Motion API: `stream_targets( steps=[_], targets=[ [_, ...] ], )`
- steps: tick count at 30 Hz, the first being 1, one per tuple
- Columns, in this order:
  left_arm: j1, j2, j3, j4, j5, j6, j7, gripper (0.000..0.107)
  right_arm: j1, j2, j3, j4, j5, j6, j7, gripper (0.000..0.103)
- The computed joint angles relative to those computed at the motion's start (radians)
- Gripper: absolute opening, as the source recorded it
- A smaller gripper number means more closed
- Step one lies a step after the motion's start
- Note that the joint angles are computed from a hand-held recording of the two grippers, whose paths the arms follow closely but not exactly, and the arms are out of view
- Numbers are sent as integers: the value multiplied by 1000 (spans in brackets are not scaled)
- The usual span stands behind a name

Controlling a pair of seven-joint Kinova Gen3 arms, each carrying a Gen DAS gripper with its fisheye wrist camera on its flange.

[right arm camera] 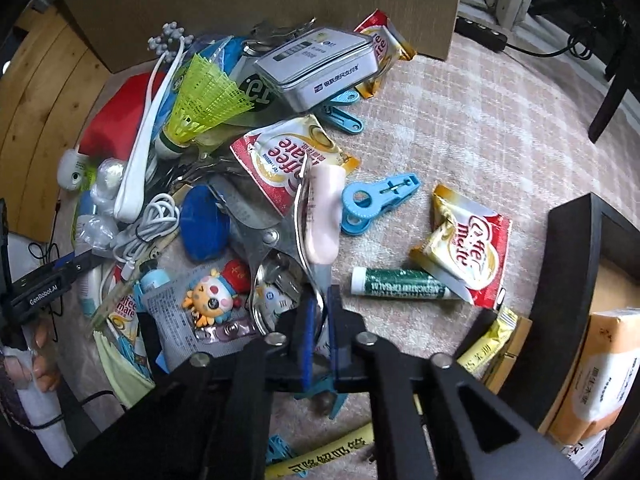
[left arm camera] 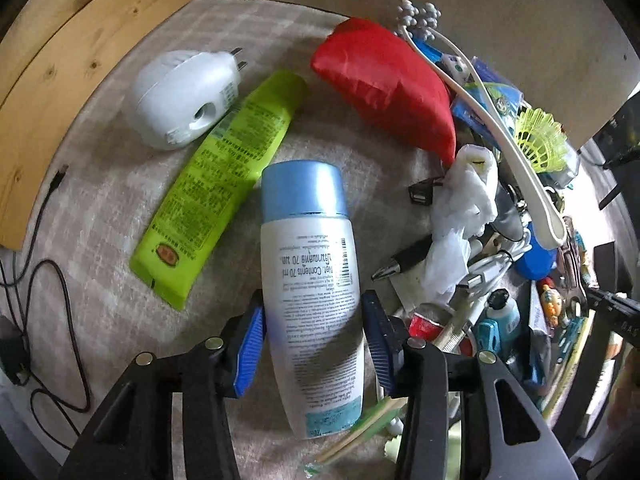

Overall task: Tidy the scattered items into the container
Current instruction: 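Grasp the scissors with the right tool while the left grasps the spray can, then carry scissors with the right tool while the left carries the spray can to tray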

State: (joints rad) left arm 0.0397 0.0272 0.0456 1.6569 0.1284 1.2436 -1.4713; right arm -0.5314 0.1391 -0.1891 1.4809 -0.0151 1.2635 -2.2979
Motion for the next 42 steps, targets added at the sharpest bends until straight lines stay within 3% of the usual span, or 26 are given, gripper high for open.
stream_targets(
  steps=[10, 14, 16, 19, 21, 27, 30, 37, 42],
  targets=[
    [-56, -111, -49, 27, 40, 34, -76, 40, 20, -148, -21, 73, -5, -33, -65, 4],
    [-49, -170, -37, 39, 27, 43, -80, 29, 30, -213, -42, 97, 13, -25, -98, 4],
    [-43, -186, -63, 42, 36, 49, -115, 28, 44, -247, -49, 114, 13, -27, -106, 4],
    [-64, -143, -43, 15, 51, 51, -104, 27, 51, -264, -77, 131, 30, -39, -150, 4],
    [-83, -110, -74, 1, 79, 61, -130, 27, 54, -276, -89, 136, 43, -36, -175, 4],
    [-82, -168, -63, 6, 66, 62, -147, 27, 73, -341, -120, 151, 67, -11, -218, 4],
    [-89, -179, -82, -16, 102, 106, -152, 27, 90, -374, -123, 158, 67, 1, -224, 4],
    [-28, -204, -25, -75, 141, 135, -145, 27, 159, -488, -143, 174, 83, 94, -250, 4],
    [81, -191, 71, -135, 187, 137, -88, 27, 243, -601, -120, 194, 79, 187, -227, 4]
  ],
)
